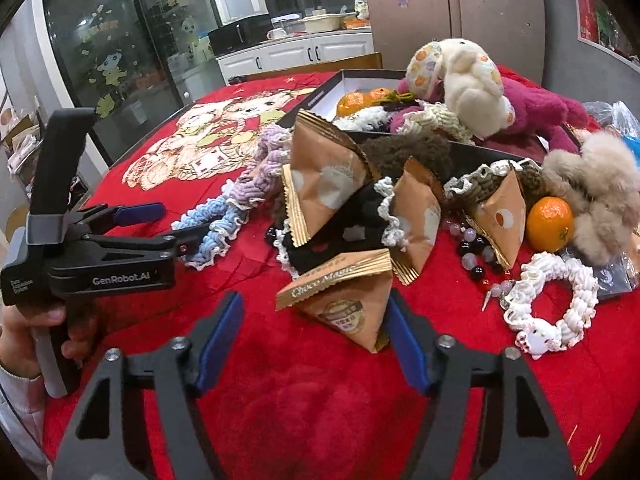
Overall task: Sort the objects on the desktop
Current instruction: 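Move the left tool to the blue crochet hair tie while the right tool approaches a cookie packet, then lift the blue crochet hair tie with the left tool while the right tool lifts the cookie packet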
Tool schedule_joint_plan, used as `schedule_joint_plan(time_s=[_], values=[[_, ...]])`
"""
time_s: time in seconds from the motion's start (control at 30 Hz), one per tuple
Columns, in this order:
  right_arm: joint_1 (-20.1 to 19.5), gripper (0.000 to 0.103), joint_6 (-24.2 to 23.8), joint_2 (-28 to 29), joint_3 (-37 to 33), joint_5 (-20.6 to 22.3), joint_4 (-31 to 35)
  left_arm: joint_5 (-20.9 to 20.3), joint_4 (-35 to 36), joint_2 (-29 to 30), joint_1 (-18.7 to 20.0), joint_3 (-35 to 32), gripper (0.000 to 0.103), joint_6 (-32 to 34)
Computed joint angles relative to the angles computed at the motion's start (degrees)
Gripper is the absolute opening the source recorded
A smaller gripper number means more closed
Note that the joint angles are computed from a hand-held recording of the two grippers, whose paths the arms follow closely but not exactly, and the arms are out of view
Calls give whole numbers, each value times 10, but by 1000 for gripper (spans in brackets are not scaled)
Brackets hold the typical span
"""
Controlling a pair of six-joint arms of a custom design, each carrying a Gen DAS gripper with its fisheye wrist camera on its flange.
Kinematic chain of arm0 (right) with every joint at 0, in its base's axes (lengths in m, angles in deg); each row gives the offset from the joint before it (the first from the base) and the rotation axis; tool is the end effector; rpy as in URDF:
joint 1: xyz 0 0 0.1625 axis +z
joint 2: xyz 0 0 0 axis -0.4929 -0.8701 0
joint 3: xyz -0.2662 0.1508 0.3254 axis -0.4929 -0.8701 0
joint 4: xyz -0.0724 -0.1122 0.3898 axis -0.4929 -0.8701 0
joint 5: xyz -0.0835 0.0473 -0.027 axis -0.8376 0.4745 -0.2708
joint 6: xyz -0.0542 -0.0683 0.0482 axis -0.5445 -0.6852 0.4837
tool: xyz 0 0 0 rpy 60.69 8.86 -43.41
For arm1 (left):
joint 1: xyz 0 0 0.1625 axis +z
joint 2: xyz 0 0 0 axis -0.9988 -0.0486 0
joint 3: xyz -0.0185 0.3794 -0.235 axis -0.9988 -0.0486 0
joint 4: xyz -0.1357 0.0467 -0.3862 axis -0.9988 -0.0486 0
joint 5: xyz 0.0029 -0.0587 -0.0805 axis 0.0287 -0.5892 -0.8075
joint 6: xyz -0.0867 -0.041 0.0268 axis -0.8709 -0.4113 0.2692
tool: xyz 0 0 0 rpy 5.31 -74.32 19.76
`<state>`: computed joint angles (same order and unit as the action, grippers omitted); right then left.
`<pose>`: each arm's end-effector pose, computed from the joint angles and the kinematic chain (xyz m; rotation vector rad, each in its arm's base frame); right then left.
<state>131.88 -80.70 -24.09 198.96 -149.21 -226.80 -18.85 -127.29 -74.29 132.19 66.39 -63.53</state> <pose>0.1483 -0.2803 0.1841 0.4681 -2.4635 0.7790 -0.2422 -0.5281 0.0342 0.7032 2.3500 -0.6158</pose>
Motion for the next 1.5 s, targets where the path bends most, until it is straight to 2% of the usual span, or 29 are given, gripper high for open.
schedule_joint_plan(time_s=[0.03,0.13,0.17,0.2,0.23,0.3,0.33,0.4,0.57,0.83,1.13,1.27,1.5], values=[[-2,57,2,-1,1,1,-1,2,0,0,-1,0,88,0],[-14,47,3,-8,2,14,0,-2,-13,0,-5,6,72,11],[-18,44,1,-10,4,22,-1,-5,-19,1,-8,9,64,18],[-22,33,-1,-14,6,31,0,-8,-23,2,-11,11,52,24],[-25,29,-2,-16,7,38,1,-12,-27,3,-13,12,47,30],[-24,26,-5,-16,7,41,-3,-11,-36,8,-21,16,20,43],[-22,24,-7,-14,8,42,-8,-12,-39,9,-23,18,17,46],[-17,24,-11,-8,8,39,-18,-1,-48,12,-30,22,14,53],[3,23,-25,10,13,27,-53,-10,-70,8,-32,30,13,62],[32,23,-61,33,24,30,-103,-9,-100,6,-38,39,13,72],[36,23,-65,14,34,46,-112,-15,-133,-2,-47,52,13,82],[48,23,-84,18,42,57,-150,-18,-159,-5,-55,61,13,92],[54,23,-91,8,46,67,-160,-17,-189,-7,-63,66,13,101]])
